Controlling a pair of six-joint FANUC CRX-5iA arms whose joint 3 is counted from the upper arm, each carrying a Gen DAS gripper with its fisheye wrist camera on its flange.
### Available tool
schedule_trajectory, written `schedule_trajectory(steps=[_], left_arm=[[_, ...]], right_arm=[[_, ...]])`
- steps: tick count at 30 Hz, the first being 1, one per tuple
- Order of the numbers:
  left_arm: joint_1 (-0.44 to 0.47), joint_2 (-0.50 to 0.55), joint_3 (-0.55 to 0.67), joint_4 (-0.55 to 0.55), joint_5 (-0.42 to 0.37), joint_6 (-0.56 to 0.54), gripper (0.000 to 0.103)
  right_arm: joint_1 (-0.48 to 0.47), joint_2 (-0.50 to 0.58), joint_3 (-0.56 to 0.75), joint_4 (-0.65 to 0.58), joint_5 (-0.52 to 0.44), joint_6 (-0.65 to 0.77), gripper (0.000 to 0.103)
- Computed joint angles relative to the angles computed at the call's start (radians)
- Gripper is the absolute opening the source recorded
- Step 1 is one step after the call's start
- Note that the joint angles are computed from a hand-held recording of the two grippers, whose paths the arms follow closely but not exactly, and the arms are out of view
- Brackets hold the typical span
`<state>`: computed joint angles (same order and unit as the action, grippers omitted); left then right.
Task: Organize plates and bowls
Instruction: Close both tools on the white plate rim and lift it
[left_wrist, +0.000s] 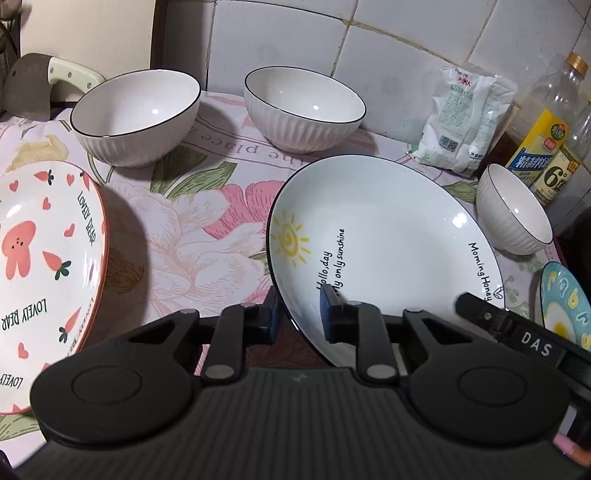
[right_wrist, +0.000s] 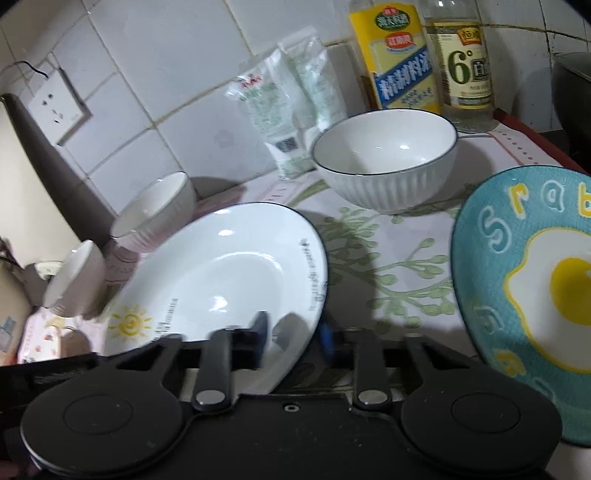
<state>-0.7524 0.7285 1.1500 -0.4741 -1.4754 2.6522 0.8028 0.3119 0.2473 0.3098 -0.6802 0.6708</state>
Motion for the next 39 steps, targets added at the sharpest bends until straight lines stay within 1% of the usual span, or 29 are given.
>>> schedule_trajectory(steps=[3, 6, 9, 11, 12, 16, 19, 22, 32, 39], left_arm=[[-0.010, 0.007, 0.011, -0.024, -0.008, -0.011, 0.020], [-0.020, 0.038, 0.072, -0.045, -0.049, -0.040, 0.020], [-0.047, 0.093, 0.192, -0.113, -0.123, -0.112, 0.020], [-0.060, 0.139, 0.289, -0.142, -0.181, -0.168, 0.020], [-0.064, 0.145, 0.303, -0.147, -0.192, -0.179, 0.020], [-0.075, 0.092, 0.227, -0.142, -0.164, -0.143, 0.020], [-0.097, 0.084, 0.237, -0.164, -0.185, -0.141, 0.020], [-0.118, 0.059, 0.219, -0.175, -0.197, -0.129, 0.020], [-0.187, 0.009, 0.198, -0.205, -0.276, -0.078, 0.020], [-0.212, -0.051, 0.082, -0.210, -0.242, -0.002, 0.020]], right_arm=[[-0.014, -0.009, -0.002, -0.053, 0.016, 0.044, 0.021], [-0.014, 0.000, 0.028, -0.067, -0.021, 0.083, 0.021], [-0.018, -0.012, 0.021, -0.079, -0.001, 0.122, 0.022], [-0.022, -0.008, 0.048, -0.112, -0.032, 0.161, 0.022], [-0.022, -0.009, 0.049, -0.117, -0.035, 0.168, 0.022], [-0.015, -0.040, 0.016, -0.103, -0.022, 0.178, 0.022], [-0.008, -0.066, 0.001, -0.106, -0.021, 0.188, 0.022], [0.006, -0.101, -0.027, -0.100, -0.021, 0.189, 0.022], [0.058, -0.212, -0.124, -0.093, -0.050, 0.189, 0.022], [0.081, -0.247, -0.165, -0.078, -0.061, 0.193, 0.023]])
